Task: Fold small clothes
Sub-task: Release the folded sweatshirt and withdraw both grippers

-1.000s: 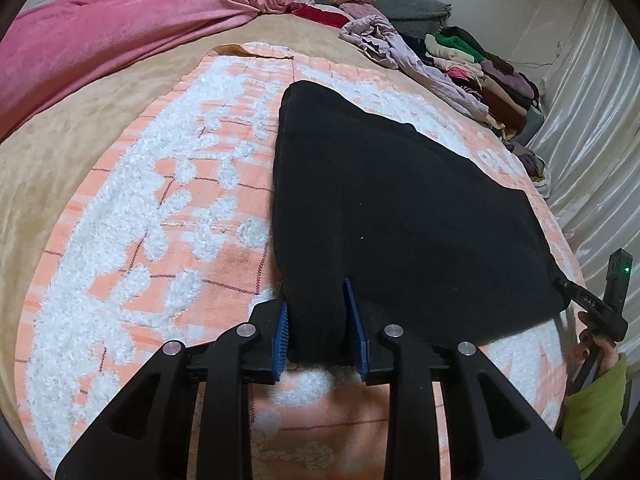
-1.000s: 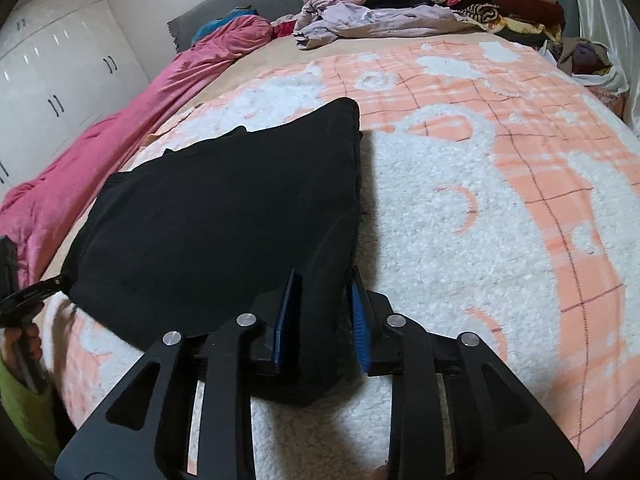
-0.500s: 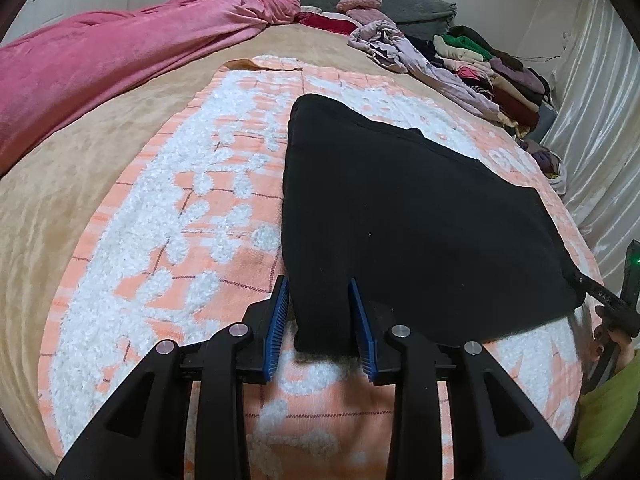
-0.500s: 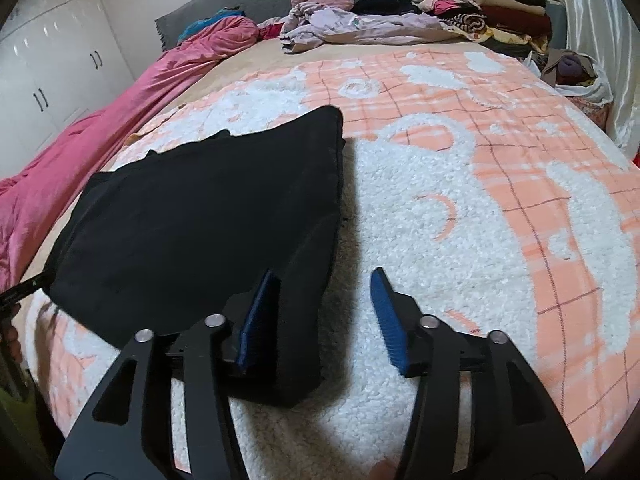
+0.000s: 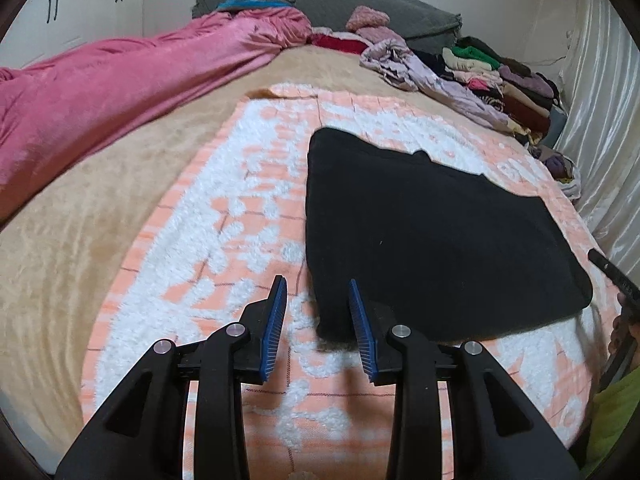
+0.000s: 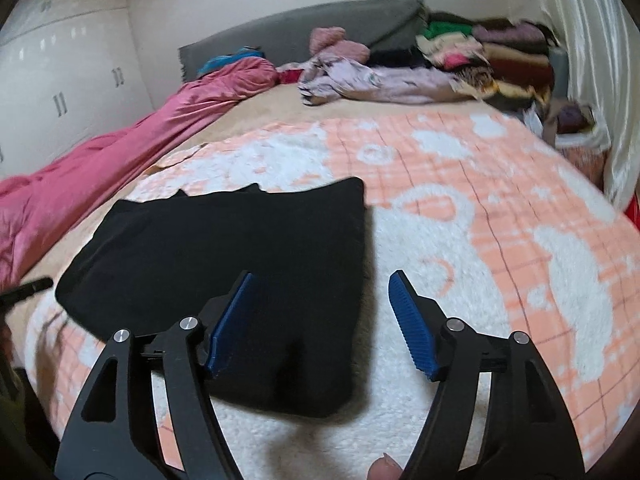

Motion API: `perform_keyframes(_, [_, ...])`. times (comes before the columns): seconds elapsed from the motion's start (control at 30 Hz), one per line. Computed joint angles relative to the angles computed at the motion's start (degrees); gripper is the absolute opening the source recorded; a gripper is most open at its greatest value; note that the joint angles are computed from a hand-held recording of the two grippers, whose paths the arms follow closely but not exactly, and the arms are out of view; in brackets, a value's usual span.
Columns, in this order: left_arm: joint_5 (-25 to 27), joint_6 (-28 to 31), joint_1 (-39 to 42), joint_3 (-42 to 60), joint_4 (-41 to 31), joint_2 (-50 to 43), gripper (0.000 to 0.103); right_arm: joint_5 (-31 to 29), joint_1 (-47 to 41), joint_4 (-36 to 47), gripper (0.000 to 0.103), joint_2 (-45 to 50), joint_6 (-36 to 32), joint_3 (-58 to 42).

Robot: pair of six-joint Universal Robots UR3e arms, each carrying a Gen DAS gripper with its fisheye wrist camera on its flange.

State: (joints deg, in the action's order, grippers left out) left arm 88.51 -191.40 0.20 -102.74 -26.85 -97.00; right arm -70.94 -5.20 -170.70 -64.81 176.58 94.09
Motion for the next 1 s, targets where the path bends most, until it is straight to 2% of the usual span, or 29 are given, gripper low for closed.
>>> perform_keyframes(0.17, [0.3,0.2,-1.8,4.3,-0.4,-2.5,0.034,-0.1,2.9,1.2,0.062,1.2,-1.7,-1.4])
perform_keyframes(0.43, [3.9,1.2,-7.4,15.9,-3.2,-14.7,0.038,-2.5,6.3,7.9,0.062,5.0,-5.2,-6.2])
perform_keyframes(0.67, [2.4,2.3,-5.9,12.8,-0.5,-15.3,0.04,-3.2,6.3,8.8,0.065,6.3,-5.4,-6.9])
perform_keyframes(0.77, [1.9,2.2,-5.8,12.7,-0.9,-14.5,0.04,-3.6,6.8,7.8,0.07,6.2,-5.0,-6.6])
perform_keyframes(0.8, [2.0,2.2,-5.8,13.1,-1.2,-14.5,0.043,-3.9,6.9,7.6,0.074,5.7,-4.9,-6.3])
perform_keyframes(0.83, [2.3,2.4,-6.0,13.2,-1.2,-14.2,0.049,-4.0,7.1,6.5,0.075,5.4,-4.8,-5.7])
perform_keyframes(0.9, [3.5,2.6,-6.4,13.0,-0.6,-13.7,0.054,-4.9,7.7,5.2,0.078,4.5,-4.4,-4.9])
perform_keyframes(1.0, [3.9,2.8,-6.4,12.9,-0.6,-13.1,0.059,-5.5,8.6,3.6,0.084,3.9,-3.5,-4.5])
